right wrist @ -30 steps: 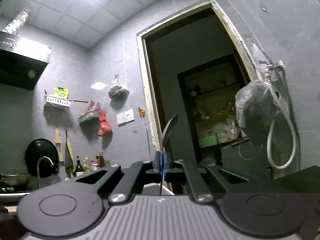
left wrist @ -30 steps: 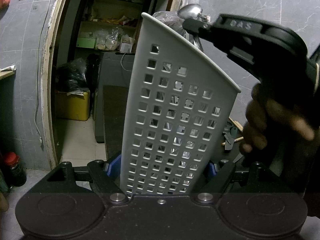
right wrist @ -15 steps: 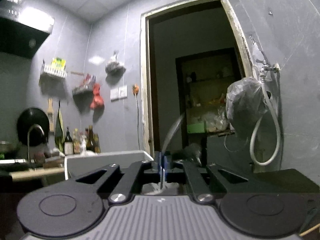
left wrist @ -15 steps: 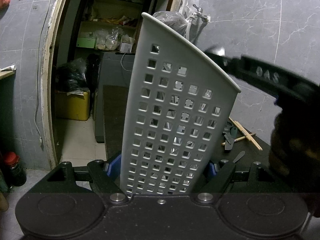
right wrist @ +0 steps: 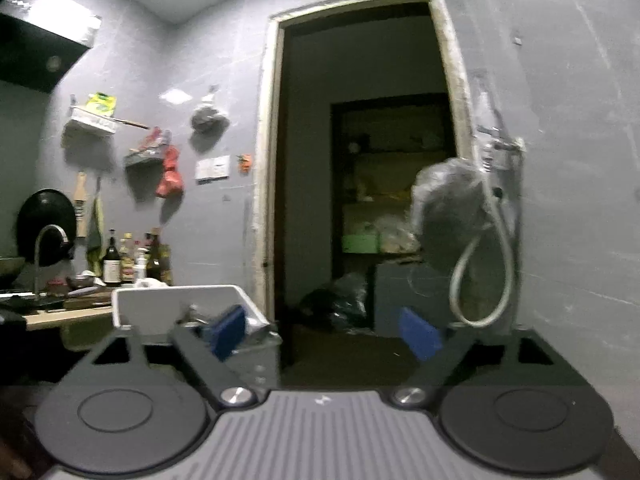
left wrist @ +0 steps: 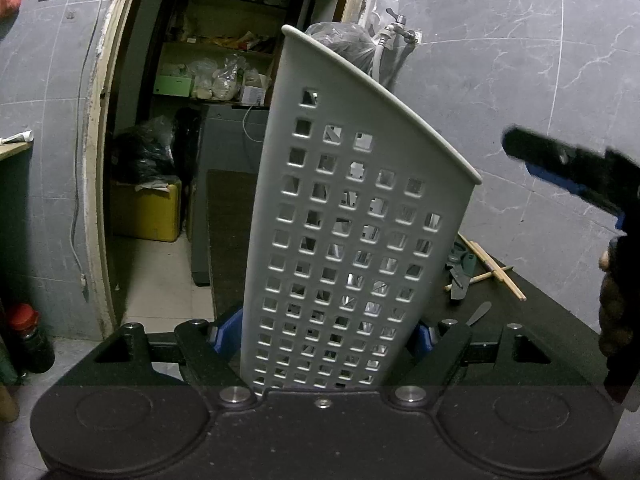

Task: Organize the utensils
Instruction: 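Move the open right tool down toward the last metal spoon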

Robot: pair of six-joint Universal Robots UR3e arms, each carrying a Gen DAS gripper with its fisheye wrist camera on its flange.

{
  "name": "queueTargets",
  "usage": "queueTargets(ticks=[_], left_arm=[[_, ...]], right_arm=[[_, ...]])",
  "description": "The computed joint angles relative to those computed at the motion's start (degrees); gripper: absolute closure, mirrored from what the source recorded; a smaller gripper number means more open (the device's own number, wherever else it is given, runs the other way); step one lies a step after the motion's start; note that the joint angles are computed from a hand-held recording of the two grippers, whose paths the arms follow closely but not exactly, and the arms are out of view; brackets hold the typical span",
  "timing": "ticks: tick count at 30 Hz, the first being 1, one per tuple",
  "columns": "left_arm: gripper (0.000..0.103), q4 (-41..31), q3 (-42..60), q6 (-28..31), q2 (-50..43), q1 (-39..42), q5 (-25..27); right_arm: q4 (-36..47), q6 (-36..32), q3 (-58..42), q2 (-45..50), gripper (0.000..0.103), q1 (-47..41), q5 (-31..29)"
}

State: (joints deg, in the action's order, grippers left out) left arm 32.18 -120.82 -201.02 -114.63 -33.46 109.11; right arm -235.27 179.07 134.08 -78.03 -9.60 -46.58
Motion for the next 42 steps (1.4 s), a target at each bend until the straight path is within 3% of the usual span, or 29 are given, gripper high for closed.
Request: queueTargets(ticks=[7, 13, 18, 22, 31, 42], left_arm=[[0.023, -0.4, 0.0, 0.0, 0.2, -0.2, 0.5], [0.023, -1.0, 0.2, -0.2, 0.4, -0.8, 1.2], [0.023, -1.3, 0.4, -0.4, 0.5, -0.9, 1.2], [0.023, -1.7, 0.5, -0.4, 0.6, -0.9, 1.3], [0.023, -2.0, 0.6, -0.4, 0.8, -0.9, 1.3], [0.023, -1.3, 0.5, -0.5, 0.5, -0.3, 0.3]], right_arm=[[24.0, -10.0, -0.4, -6.0, 0.0, -0.1, -5.9], [44.5, -19.6, -4.9, -6.1, 0.0, -1.2, -4.4], [54.1, -23.0, -9.8, -3.3, 0.0, -3.6, 0.2], [65.6, -25.3, -16.5, -1.7, 0.0, -3.4, -0.2], [71.6, -26.9, -17.2, -2.3, 0.001, -5.5, 0.1], [88.6, -39.1, -1.6, -26.3, 0.001, -11.9, 1.7]])
